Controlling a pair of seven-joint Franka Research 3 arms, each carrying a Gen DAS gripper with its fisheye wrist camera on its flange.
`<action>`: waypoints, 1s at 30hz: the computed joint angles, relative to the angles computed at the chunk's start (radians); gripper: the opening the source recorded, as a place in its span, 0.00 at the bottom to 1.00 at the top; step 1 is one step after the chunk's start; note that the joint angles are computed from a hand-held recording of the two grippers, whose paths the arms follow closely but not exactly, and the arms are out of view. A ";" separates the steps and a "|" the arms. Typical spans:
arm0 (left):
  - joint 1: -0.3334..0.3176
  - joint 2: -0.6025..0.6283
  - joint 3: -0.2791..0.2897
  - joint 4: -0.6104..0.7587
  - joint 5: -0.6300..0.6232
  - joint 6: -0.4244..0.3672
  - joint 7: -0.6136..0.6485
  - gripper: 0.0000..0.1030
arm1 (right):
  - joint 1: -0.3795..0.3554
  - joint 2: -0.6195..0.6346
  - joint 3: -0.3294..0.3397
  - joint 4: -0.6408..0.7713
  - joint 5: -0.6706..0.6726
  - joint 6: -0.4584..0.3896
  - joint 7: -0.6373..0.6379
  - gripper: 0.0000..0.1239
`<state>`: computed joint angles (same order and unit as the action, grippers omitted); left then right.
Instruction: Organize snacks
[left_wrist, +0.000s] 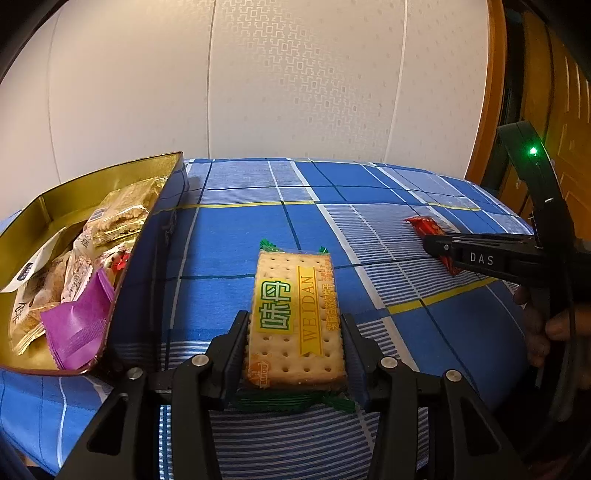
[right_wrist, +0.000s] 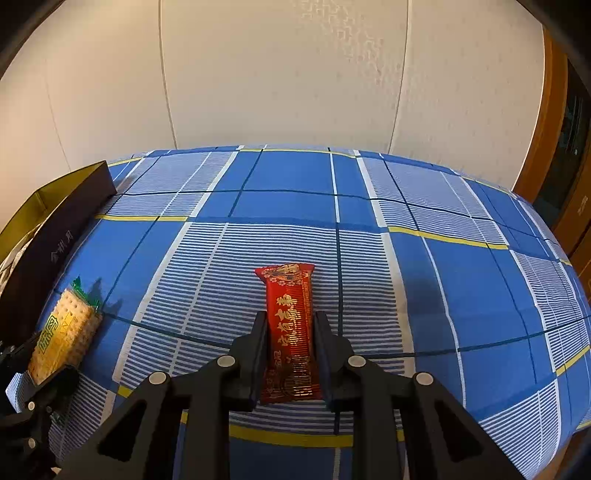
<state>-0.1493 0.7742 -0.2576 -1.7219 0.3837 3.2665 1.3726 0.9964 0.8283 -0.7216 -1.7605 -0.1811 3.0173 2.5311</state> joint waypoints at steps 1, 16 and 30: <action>0.001 0.000 -0.001 0.000 0.000 -0.001 -0.001 0.46 | 0.001 0.003 -0.002 0.002 0.002 0.002 0.003 0.19; 0.112 -0.005 -0.133 -0.014 -0.036 -0.056 0.030 0.46 | 0.071 0.046 -0.072 -0.020 0.074 0.038 0.003 0.19; 0.260 -0.063 -0.286 -0.075 -0.068 -0.034 0.023 0.46 | 0.087 0.059 -0.084 -0.024 0.143 0.045 -0.048 0.20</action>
<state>0.1108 0.7116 -0.5439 -1.7965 0.3159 3.2329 1.3960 1.0838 0.8873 -0.8056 -1.7846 -0.0386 3.0625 2.4834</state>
